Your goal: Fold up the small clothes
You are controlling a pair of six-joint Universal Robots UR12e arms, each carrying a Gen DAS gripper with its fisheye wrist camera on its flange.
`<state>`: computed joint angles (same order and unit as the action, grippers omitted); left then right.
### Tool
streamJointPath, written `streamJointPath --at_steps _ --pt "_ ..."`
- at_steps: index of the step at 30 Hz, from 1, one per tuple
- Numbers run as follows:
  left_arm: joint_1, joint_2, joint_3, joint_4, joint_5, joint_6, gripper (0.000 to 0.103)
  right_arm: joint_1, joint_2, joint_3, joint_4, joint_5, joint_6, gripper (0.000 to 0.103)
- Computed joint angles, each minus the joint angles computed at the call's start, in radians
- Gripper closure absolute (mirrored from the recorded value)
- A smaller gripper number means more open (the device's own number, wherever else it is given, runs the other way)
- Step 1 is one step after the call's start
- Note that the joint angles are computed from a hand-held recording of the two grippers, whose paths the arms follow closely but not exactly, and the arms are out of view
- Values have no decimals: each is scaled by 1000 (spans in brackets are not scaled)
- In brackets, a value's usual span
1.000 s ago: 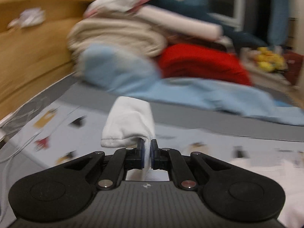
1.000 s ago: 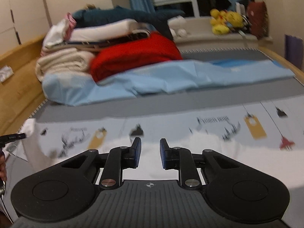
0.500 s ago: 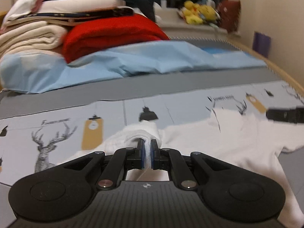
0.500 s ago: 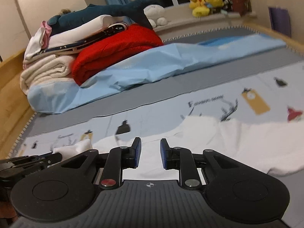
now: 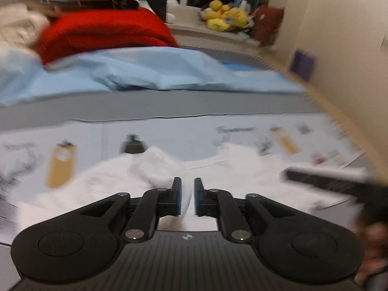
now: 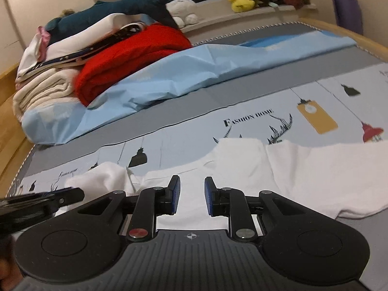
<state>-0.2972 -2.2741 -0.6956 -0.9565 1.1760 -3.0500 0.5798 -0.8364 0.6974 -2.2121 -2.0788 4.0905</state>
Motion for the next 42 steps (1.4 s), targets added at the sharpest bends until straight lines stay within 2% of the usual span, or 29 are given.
streamJointPath --at_steps 1,3,5,6,9,12,13,15,17,20,23,25,26,27,29,31,33,34,35,36,37,38,39,41,42 --pt "8 0 1 20 -9 -31 88 1 7 -12 26 -10 17 80" --pt "24 -1 11 57 18 -101 86 -3 6 -5 33 7 40 80" --pt "45 -9 29 58 61 -184 86 -7 6 5 15 28 35 80" --pt "54 -13 39 43 90 -222 86 -7 10 -2 21 34 28 80" --pt "71 -34 94 -77 200 -301 86 -11 17 -9 6 76 4 80" --pt "74 -62 156 -209 301 -309 86 -25 26 -20 21 183 -1 80" --pt "77 -66 167 -231 323 -308 86 -26 40 -43 58 198 12 80" --pt "83 -70 176 -241 336 -326 86 -34 56 -67 114 250 33 80" --pt "89 -69 177 -235 338 -339 86 -43 57 -53 117 302 60 80" --pt "90 -71 183 -231 356 -343 86 -47 81 -83 170 342 60 77" --pt "91 -83 206 -246 360 -347 86 -45 112 -121 201 342 40 76" --pt "90 -87 215 -251 368 -347 86 -43 120 -127 185 335 0 76" --pt "89 -90 220 -253 372 -348 86 -40 133 -152 196 327 -21 81" --pt "89 -95 228 -255 377 -347 86 -39 146 -179 212 335 -59 100" --pt "89 -102 240 -259 386 -349 86 -34 161 -205 200 334 -129 100" --pt "91 -109 251 -263 390 -359 86 -29 160 -207 171 308 -159 100" --pt "92 -114 260 -265 395 -369 86 -31 132 -171 92 289 -111 100" --pt "92 -117 265 -266 399 -374 86 -35 99 -112 2 277 -97 101" --pt "92 -118 268 -266 400 -373 86 -35 65 -66 -87 230 -93 101" --pt "92 -119 271 -266 398 -366 86 -31 41 -45 -133 167 -131 101" --pt "92 -121 274 -267 394 -355 86 -24 20 -25 -138 79 -167 101" --pt "91 -121 275 -265 391 -344 86 -27 -9 17 -101 29 -161 101" --pt "90 -122 275 -263 390 -333 86 -40 -37 59 -22 20 -113 101" --pt "89 -126 280 -268 389 -317 86 -78 -94 152 95 96 56 101" --pt "88 -129 285 -276 386 -313 86 -82 -105 167 121 97 92 101"
